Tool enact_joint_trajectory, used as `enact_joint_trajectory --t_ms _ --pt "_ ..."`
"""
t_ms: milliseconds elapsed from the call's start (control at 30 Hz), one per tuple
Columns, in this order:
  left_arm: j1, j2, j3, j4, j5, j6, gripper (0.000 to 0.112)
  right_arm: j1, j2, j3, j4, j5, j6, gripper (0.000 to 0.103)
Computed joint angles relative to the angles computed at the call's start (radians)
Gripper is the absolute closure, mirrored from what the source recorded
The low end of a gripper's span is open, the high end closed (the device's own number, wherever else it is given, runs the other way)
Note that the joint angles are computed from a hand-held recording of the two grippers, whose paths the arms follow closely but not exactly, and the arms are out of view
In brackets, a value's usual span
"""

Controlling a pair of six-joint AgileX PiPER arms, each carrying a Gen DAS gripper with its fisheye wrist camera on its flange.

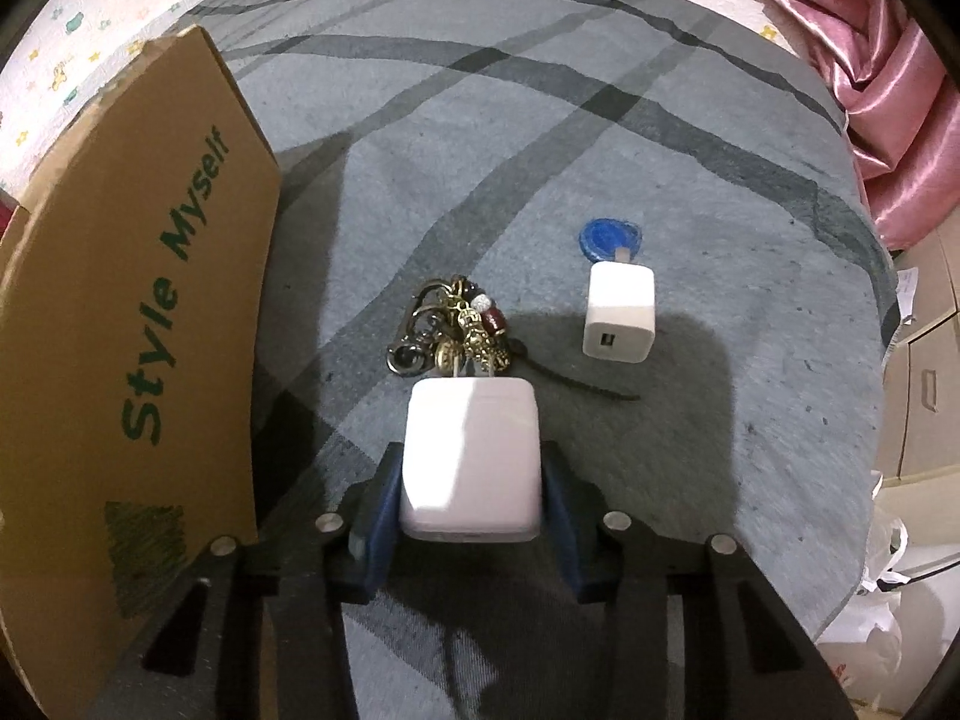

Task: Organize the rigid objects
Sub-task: 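Close the right tool on the white charger with keys, then lift the white charger with the right tool and carry it over the box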

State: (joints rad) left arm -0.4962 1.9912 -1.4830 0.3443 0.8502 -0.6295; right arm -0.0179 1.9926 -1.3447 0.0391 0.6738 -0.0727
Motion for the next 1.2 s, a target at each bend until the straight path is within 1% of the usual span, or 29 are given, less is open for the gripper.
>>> enact_joint_trajectory --t_ms 233,367,733,1200 --pt "0.006 -0.01 0.014 -0.011 -0.015 -0.001 0.095 -0.007 -0.065 0.042 0.004 0.0 -0.016 0.058" --pt "-0.001 -0.005 0.006 0.0 -0.003 -0.005 0.095 0.0 -0.095 0.036 0.001 0.021 -0.005 0.058" --pt "-0.009 0.004 -0.006 0.013 0.01 -0.013 0.095 0.001 -0.175 0.055 -0.005 0.042 0.001 0.058" --pt "-0.009 0.009 -0.013 0.01 0.015 -0.012 0.095 0.027 -0.251 0.031 -0.03 0.091 0.031 0.058"
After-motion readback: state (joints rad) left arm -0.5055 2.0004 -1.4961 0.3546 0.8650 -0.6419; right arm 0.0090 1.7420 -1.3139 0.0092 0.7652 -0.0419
